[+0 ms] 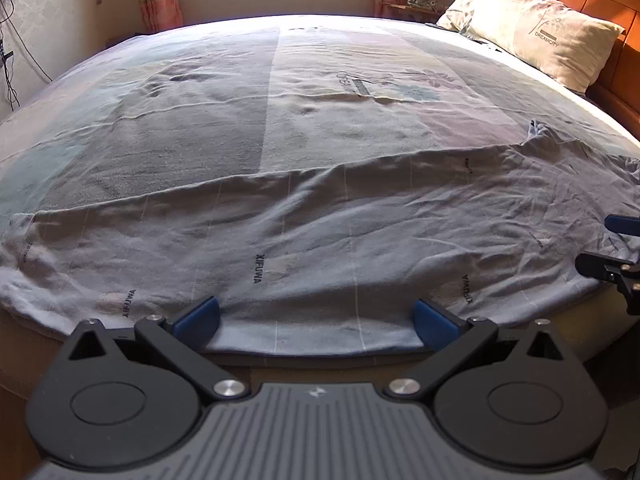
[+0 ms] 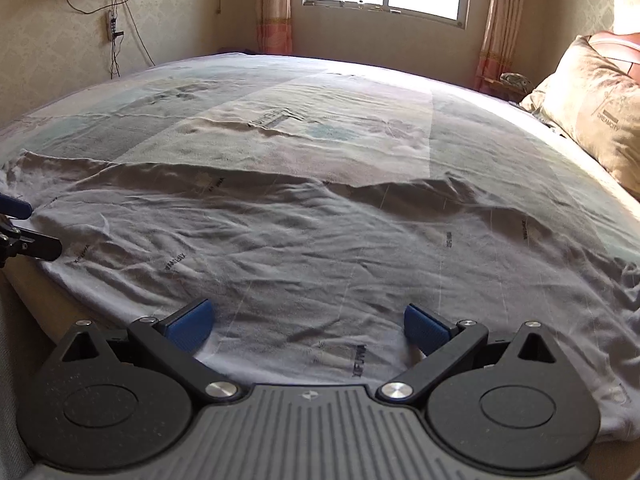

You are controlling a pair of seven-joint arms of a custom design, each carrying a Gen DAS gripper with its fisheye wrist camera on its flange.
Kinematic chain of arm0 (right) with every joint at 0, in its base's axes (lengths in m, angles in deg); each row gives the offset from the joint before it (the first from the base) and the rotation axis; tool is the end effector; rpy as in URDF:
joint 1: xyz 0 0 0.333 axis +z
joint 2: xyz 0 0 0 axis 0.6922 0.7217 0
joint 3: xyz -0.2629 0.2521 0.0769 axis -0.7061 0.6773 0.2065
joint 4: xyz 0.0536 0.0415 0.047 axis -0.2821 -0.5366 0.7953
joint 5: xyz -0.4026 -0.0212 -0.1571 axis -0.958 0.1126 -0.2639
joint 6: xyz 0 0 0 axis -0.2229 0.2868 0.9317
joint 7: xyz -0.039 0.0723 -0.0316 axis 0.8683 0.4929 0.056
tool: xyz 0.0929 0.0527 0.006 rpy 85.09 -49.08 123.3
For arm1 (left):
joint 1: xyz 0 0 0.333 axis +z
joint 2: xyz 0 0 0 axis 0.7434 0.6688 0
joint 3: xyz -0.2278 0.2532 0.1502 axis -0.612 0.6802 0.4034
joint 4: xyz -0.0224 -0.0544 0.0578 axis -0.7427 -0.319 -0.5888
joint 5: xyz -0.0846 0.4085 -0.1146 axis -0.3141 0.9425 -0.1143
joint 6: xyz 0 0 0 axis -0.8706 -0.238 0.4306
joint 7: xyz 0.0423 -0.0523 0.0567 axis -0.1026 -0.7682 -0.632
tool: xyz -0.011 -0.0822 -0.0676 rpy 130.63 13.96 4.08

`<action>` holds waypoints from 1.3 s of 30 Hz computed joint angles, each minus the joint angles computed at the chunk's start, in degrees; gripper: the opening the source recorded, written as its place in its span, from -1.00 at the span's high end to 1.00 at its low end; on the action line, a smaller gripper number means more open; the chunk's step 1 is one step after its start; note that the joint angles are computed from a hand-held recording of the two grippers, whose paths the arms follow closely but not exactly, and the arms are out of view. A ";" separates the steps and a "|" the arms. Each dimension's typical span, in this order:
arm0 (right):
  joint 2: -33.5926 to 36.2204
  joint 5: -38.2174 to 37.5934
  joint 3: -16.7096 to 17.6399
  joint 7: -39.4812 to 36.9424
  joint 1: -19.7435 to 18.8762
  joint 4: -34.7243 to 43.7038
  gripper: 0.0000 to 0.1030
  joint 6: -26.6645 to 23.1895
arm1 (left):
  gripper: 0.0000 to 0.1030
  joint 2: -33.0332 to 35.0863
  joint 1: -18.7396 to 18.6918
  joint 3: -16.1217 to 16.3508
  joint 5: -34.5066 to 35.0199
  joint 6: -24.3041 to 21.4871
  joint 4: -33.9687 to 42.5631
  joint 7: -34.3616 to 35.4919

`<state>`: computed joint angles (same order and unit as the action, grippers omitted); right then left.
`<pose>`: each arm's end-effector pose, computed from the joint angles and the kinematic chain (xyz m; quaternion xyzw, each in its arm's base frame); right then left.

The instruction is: Fold clothes

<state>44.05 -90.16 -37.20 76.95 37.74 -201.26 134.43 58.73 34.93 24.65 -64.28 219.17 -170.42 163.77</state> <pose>0.3833 0.1331 0.5026 -0.5963 0.6663 -0.3291 0.3035 0.4971 -0.2728 0.5158 -0.4905 0.7931 -0.3084 0.1879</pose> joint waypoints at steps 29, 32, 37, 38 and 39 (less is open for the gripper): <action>-17.78 4.82 -7.01 9.22 -17.27 -11.14 -1.00 -7.31 | -0.99 -0.05 -0.94 -3.32 22.09 -16.18 9.70 -20.74; -17.22 2.07 -6.03 7.22 -17.44 -9.56 -1.00 -6.20 | -0.99 1.30 -2.21 -3.81 22.68 -17.66 12.41 -20.08; -11.00 1.82 -9.48 -0.36 -13.47 -7.70 -1.00 -2.35 | -0.99 4.51 -5.57 -4.03 20.69 -18.46 17.49 -17.69; -10.29 4.77 -11.19 -2.93 -11.12 -7.89 -1.00 -3.99 | -0.99 5.23 -6.29 -4.00 19.86 -18.65 18.57 -17.10; -10.66 4.00 -11.60 -2.93 -10.77 -8.59 -1.00 -4.10 | -0.99 5.99 -7.02 -3.93 18.47 -18.76 19.60 -16.34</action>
